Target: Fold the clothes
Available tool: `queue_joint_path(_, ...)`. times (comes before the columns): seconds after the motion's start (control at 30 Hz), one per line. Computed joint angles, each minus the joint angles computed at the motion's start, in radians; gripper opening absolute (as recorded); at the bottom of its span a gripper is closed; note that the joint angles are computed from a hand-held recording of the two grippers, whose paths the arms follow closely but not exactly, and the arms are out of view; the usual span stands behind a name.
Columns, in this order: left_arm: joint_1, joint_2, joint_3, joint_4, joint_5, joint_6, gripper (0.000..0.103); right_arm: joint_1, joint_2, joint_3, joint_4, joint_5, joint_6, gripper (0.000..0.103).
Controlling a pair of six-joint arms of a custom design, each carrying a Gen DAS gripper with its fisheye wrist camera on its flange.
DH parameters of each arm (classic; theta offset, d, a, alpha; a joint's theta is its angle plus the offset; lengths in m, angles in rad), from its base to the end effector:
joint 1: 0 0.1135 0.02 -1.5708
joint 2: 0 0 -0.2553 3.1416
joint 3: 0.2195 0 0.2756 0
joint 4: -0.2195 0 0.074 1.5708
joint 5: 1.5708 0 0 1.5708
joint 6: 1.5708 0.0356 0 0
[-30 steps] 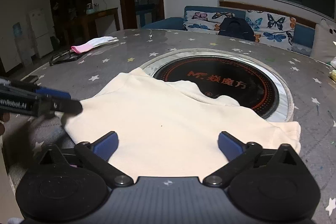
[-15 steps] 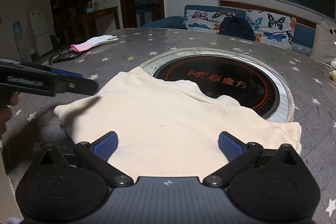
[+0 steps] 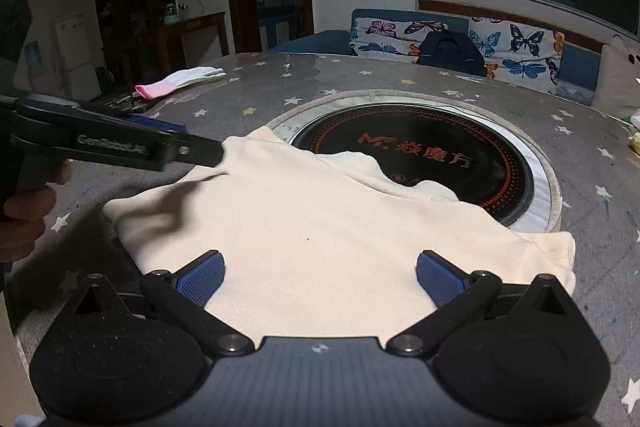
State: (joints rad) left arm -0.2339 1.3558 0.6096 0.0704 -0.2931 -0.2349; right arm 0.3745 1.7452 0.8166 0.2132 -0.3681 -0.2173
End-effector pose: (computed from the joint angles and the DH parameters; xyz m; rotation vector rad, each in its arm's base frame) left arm 0.2826 -0.0568 0.1568 -0.1575 2.2082 0.0709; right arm 0.3251 0.1416 0.1151 -0.8461 2.1151 0.5025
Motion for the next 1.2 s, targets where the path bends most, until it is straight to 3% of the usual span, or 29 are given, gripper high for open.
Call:
queue_joint_path(0.17,0.016,0.123,0.066,0.008,-0.038,0.008,0.055,0.000,0.001,0.000,0.000,0.000,0.000,0.103)
queue_joint_path(0.27,0.033,0.114,0.075,-0.002,-0.007,-0.014,0.054,-0.001,0.001,0.001,0.000,0.000,-0.001,0.103)
queue_joint_path(0.4,0.007,0.119,0.089,0.036,-0.012,0.032,0.054,-0.001,0.003,0.003,0.000,-0.001,-0.001,0.103)
queue_joint_path(0.67,0.016,0.298,0.224,0.005,-0.024,0.050,0.056,-0.001,0.002,0.002,0.000,-0.001,-0.001,0.103)
queue_joint_path(0.9,0.015,0.240,0.199,0.018,0.034,0.049,0.055,-0.004,0.004,0.002,0.001,-0.004,-0.002,0.103)
queue_joint_path(1.2,0.020,0.328,0.270,0.003,0.044,0.061,0.056,-0.004,0.002,0.000,0.001,-0.004,-0.002,0.103)
